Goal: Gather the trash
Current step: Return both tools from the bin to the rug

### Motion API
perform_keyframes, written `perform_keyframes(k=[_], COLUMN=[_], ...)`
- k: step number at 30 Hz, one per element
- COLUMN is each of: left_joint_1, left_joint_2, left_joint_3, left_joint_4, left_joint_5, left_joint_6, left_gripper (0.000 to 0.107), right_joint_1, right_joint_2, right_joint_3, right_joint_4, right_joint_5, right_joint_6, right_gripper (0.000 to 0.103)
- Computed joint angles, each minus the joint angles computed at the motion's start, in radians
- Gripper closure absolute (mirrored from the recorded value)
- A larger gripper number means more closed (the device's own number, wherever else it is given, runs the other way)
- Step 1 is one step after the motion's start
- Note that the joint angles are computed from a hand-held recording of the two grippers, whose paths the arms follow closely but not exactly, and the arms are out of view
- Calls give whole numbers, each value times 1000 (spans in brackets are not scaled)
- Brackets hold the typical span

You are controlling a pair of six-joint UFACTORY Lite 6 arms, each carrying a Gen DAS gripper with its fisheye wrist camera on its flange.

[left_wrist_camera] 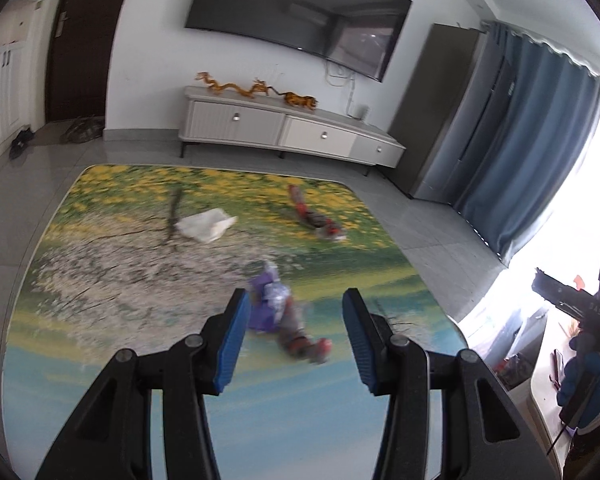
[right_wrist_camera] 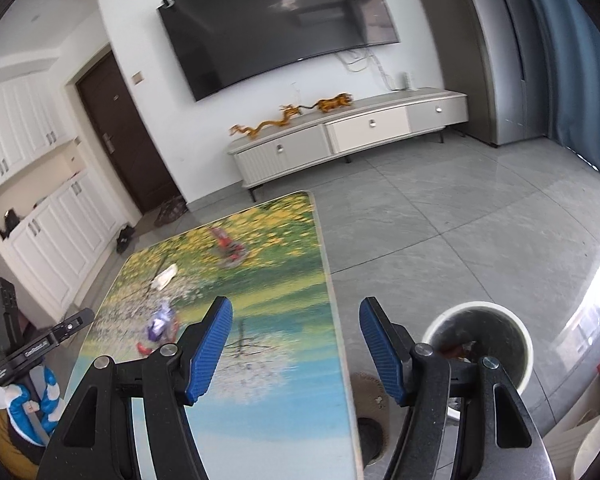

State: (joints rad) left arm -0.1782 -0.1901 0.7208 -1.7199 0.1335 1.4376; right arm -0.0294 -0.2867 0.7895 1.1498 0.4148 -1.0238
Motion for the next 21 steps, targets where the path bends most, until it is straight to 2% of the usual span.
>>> perform_keyframes(k=[5, 11, 16, 21], left_joint_1=[162, 294, 345, 338], left_joint_2=[-26, -7, 38, 102], left_joint_3=[-85, -121, -124, -83], left_joint_4=[-69, -58, -72, -82], left_joint_5=[99, 181, 227, 230], left_joint_6=[124, 169, 212, 233], left_gripper=[61, 61, 61, 61], right_joint_1=[140, 235, 278, 296], right_joint_2=[31, 81, 132, 201], right_joint_3=[21, 39, 63, 99], right_joint_4=[-68, -82, -93, -70], right_joint_5=[-57, -98, -129, -141], right_joint_6=[82, 110, 133, 110], right_gripper=[39, 39, 39, 39])
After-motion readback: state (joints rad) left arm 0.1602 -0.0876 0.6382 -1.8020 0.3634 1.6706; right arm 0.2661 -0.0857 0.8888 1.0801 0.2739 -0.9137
